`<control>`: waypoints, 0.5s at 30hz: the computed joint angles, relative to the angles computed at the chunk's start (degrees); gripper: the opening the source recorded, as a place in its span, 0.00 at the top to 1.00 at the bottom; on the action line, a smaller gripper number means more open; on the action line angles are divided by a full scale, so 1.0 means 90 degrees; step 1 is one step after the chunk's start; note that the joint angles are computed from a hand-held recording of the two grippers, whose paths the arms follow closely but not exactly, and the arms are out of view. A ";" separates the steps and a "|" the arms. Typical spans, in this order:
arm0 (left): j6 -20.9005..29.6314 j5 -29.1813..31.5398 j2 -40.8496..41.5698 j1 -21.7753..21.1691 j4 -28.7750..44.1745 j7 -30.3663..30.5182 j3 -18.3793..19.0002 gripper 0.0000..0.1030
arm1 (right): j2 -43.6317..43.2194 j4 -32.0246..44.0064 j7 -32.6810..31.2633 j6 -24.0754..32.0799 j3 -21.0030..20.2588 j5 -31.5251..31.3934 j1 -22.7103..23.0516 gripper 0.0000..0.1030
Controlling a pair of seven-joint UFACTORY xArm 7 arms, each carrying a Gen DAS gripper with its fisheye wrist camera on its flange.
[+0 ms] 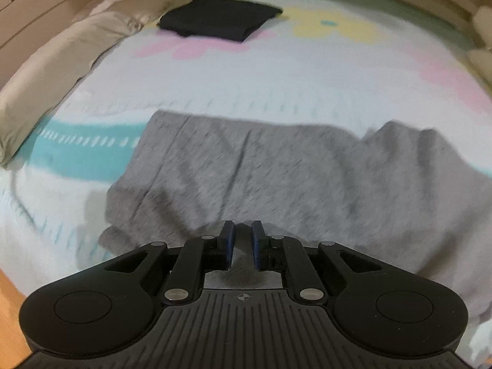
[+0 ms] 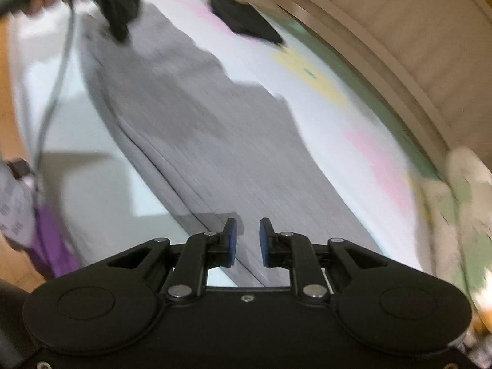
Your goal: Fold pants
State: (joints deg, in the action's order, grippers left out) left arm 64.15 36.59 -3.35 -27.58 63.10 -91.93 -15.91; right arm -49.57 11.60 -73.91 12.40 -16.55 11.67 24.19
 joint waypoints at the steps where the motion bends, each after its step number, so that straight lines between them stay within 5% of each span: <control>1: -0.0021 0.0036 0.0068 -0.0008 0.0083 0.0028 -0.0010 0.88 | 0.0205 0.0042 -0.0002 -0.0227 -0.0059 0.0015 -0.0032 0.76; 5: -0.0312 -0.0259 0.0404 -0.0024 0.0310 0.0429 0.0107 0.88 | 0.0605 0.0105 0.0062 -0.0598 -0.0123 -0.0081 -0.0267 0.57; 15: -0.0527 -0.0553 0.0528 -0.0088 0.0294 0.0611 0.0270 0.88 | 0.0776 -0.0191 -0.0168 -0.1182 -0.0267 -0.0627 -0.0446 0.57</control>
State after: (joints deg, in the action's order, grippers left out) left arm 59.41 31.61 1.40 -28.38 65.75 -86.43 -13.48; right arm -42.58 9.89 -75.42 1.76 -18.95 6.03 20.17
